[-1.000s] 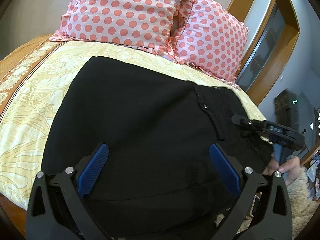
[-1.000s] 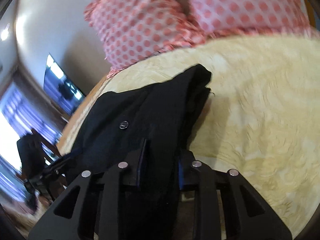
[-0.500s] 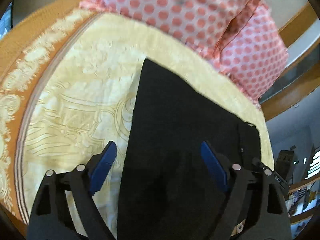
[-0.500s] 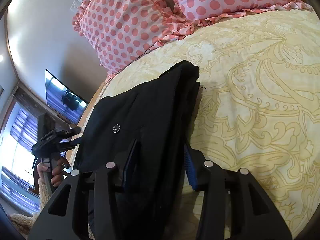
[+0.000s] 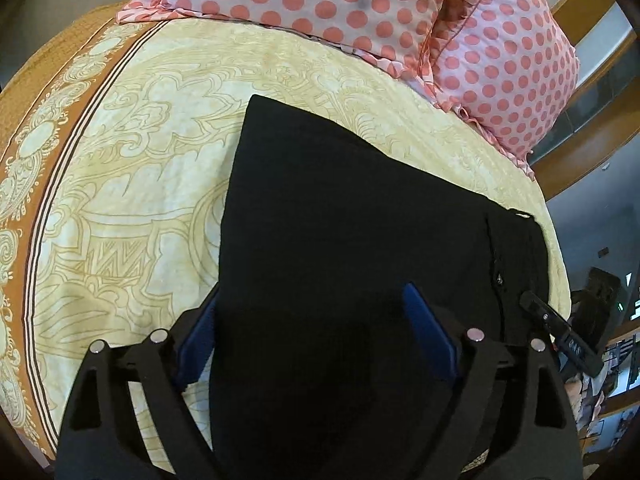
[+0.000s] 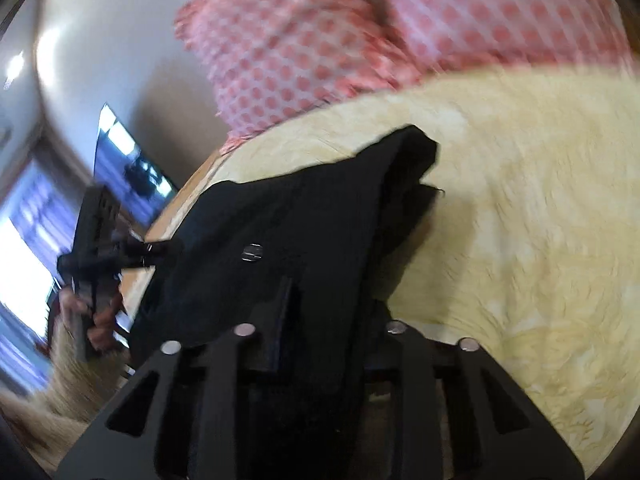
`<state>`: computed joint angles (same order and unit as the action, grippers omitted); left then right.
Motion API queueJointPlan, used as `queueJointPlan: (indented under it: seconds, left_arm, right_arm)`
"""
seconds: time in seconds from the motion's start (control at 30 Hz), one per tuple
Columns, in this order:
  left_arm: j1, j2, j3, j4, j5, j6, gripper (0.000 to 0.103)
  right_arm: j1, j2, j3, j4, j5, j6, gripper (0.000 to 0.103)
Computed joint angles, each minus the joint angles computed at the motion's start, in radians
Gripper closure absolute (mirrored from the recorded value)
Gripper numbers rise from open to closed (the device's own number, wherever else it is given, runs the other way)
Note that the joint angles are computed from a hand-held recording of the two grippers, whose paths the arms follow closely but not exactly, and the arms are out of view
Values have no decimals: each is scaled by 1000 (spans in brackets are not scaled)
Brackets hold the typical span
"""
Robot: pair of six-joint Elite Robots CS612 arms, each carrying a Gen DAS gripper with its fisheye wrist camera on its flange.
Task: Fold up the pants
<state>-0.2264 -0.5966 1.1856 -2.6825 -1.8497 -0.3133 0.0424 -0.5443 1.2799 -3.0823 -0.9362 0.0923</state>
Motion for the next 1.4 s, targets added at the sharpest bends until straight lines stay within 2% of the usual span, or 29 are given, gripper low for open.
queueJointPlan:
  seconds: [0.03, 0.1, 0.17, 0.27, 0.33, 0.37, 0.43, 0.5, 0.53, 0.57, 0.6, 0.67, 0.7, 0.77, 0.9, 1.03, 1.2, 1.4]
  left_arm:
    - [0, -1, 2, -3, 1, 0, 16]
    - [0, -1, 2, -2, 1, 0, 16]
    - [0, -4, 6, 0, 3, 3, 16]
    - [1, -3, 3, 6, -7, 9, 16]
    - [6, 1, -7, 17, -25, 11, 16]
    - [7, 3, -12, 23, -35, 11, 16]
    - [8, 5, -19, 34, -41, 20, 16]
    - [6, 5, -22, 42, -33, 32, 18]
    - [3, 3, -18, 33, -17, 34, 23]
    - [0, 0, -12, 29, 3, 35, 51]
    - [-4, -6, -7, 32, 36, 34, 70]
    - [7, -8, 3, 6, 1, 14, 90]
    - [14, -7, 5, -13, -27, -1, 92]
    - [18, -7, 11, -33, -40, -15, 93]
    - [6, -18, 31, -87, -1, -11, 94]
    - [0, -19, 16, -141, 0, -12, 94]
    - [-10, 17, -79, -109, 25, -1, 94]
    - [-23, 108, -274, -95, 66, 5, 94]
  right_arm:
    - [7, -8, 10, -21, -12, -43, 78]
    - [10, -12, 11, -14, -25, -56, 79]
    - [0, -2, -5, 23, -6, 1, 77]
    - [-26, 27, -31, 59, 82, 144, 62]
    - [-36, 39, -38, 38, 132, 189, 62]
    - [-36, 39, -38, 40, 135, 189, 61]
    - [-36, 43, -45, 42, 153, 186, 62]
    - [-38, 50, -52, 36, 181, 186, 79]
    - [-40, 53, -53, 25, 195, 187, 80]
    - [-40, 52, -51, 18, 198, 184, 81]
    - [-40, 50, -47, 13, 197, 181, 81]
    - [-40, 52, -49, 7, 199, 186, 82]
    - [-40, 53, -51, 5, 200, 190, 82]
    - [-40, 56, -54, -9, 205, 203, 83]
    - [-40, 54, -61, -27, 203, 216, 85]
    - [-40, 57, -99, 15, 202, 202, 85]
    - [-40, 75, -178, 71, 159, 187, 85]
    - [-50, 136, -348, 115, 121, 202, 86]
